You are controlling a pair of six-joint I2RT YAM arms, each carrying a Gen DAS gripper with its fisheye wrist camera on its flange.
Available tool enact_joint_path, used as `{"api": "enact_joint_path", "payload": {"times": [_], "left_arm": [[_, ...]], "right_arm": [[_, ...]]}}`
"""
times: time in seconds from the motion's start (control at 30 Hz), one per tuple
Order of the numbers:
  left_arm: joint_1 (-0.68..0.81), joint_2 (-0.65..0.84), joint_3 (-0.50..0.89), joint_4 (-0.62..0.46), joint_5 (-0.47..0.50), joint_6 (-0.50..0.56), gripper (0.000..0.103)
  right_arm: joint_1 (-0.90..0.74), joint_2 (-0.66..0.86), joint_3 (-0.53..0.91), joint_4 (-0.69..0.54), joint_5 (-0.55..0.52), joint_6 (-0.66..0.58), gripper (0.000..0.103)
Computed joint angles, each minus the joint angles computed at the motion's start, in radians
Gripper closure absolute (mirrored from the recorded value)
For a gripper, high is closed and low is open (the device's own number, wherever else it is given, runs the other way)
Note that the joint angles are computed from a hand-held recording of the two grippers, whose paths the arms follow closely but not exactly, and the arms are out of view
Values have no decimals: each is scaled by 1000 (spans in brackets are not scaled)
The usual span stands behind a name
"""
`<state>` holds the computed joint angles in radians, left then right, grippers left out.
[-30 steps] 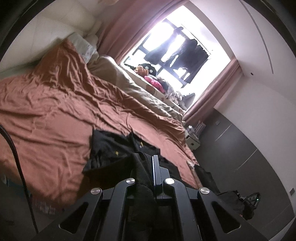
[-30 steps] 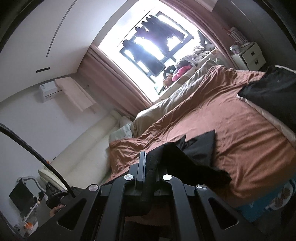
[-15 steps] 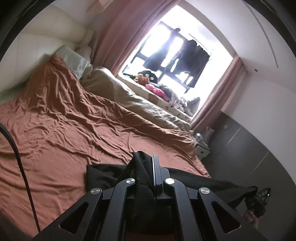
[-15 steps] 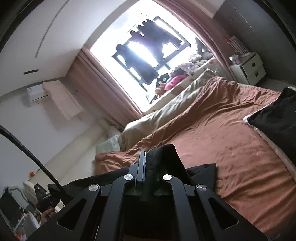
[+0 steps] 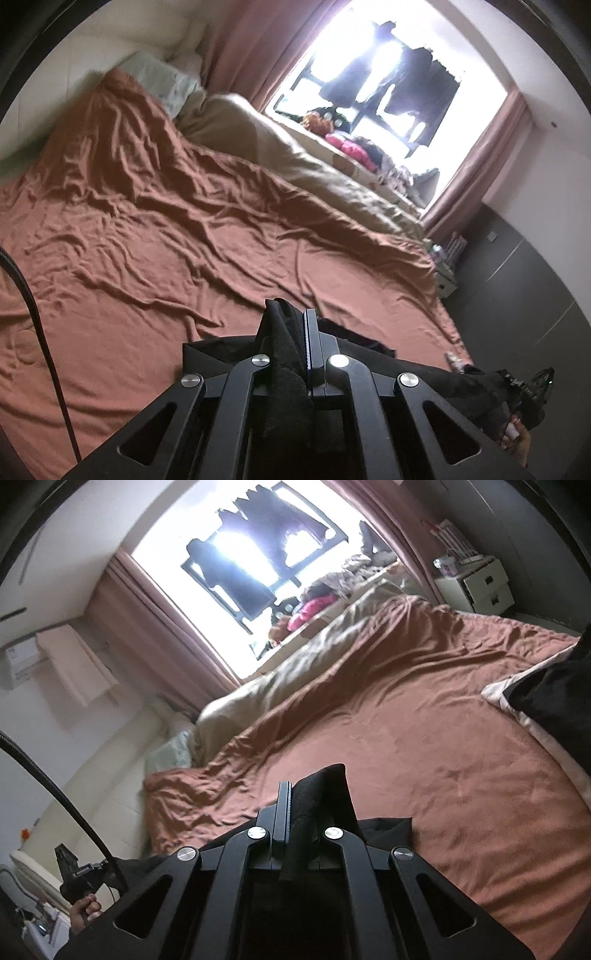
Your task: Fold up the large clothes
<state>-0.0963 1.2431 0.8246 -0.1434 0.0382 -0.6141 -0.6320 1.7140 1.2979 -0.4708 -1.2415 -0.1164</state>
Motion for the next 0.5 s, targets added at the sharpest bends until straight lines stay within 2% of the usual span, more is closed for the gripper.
{"api": "enact_joint_path", "payload": {"times": [0.17,0.27,0.33,0.37,0.43,0.47,0.5], "left_arm": [[55,217,21,109,41,8,99],[63,341,57,129,42,20,99],[69,420,89,124,67,24,95],[73,449,102,121,82,25,88],[74,481,111,128,104,34,65],[71,480,108,132,91,38,40],[69,474,101,140,72,41,20]], "right_arm": [[116,17,10,76,165,104,103],[182,11,13,77,268,107,102],[214,10,36,38,309,103,101],[229,16,55,10,330,96,99],[252,13,76,-19,358,90,80],[260,-2,74,-13,383,99,38],[262,-15,61,9,390,112,0]]}}
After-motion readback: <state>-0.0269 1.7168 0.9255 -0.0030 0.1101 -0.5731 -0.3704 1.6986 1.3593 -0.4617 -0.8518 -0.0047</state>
